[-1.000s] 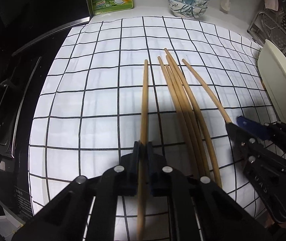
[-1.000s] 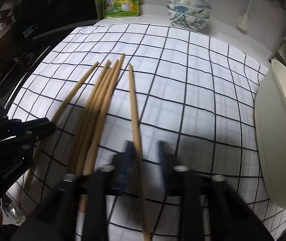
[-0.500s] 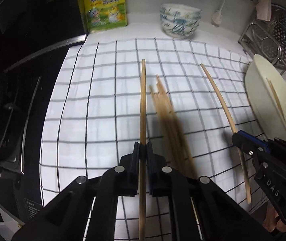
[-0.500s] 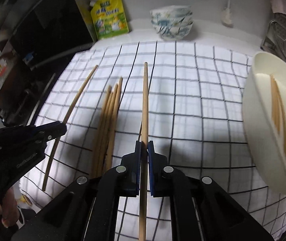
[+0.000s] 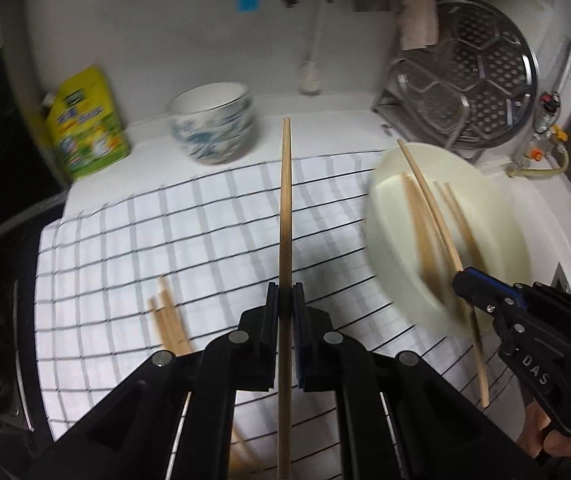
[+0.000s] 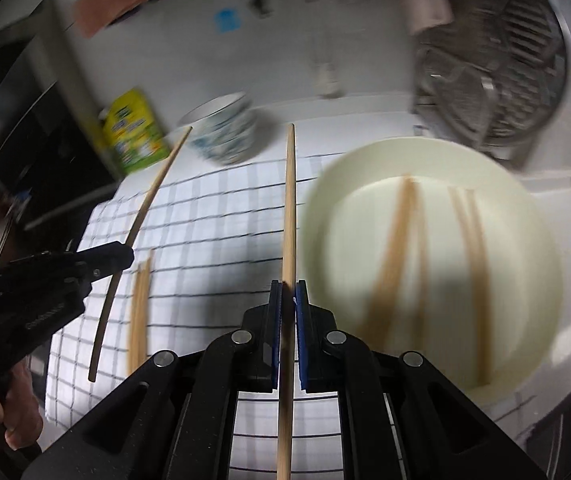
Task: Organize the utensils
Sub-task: 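Carry both chopsticks into the cream basin and open both tools to release them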
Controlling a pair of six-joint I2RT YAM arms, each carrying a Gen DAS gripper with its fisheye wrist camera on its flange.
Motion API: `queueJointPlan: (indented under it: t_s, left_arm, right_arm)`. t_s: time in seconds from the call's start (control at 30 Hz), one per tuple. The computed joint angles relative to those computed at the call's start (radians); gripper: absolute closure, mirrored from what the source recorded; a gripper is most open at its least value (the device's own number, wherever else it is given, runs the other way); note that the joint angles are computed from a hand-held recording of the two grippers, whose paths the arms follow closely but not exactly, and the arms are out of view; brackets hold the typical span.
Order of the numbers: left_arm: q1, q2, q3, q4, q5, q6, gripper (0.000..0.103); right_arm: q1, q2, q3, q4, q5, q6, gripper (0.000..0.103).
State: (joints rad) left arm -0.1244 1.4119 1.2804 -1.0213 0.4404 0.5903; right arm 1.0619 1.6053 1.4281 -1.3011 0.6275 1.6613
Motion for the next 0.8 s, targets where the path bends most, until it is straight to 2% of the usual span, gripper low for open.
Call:
queueJointPlan:
  t_s: [0.17, 0.3, 0.5, 0.8]
  left_arm:
    - [-0.234, -0.008, 0.034, 0.012, -0.032, -0.166, 0.096]
    - [-0.392, 0.016, 0.066, 0.057, -0.080, -0.275, 0.096]
    - [-0.553, 0.116, 0.120, 0.110, -0.171, -0.400, 0.096]
    - [-0.653, 0.243, 0.167, 0.134, -0.256, -0.472, 0.096]
  right_arm:
    - [0.004, -0.193, -0.170, -0.068, 0.002, 0.108, 0.096]
    - [-0.016, -0.340, -0.284, -0.098, -0.008, 0.129, 0.096]
    - [-0.091, -0.509, -0.410, -0.090, -0.032, 0.074, 0.096]
    - [-0.281, -0.639, -0.582, 0.089, -0.151, -0.147, 0.096]
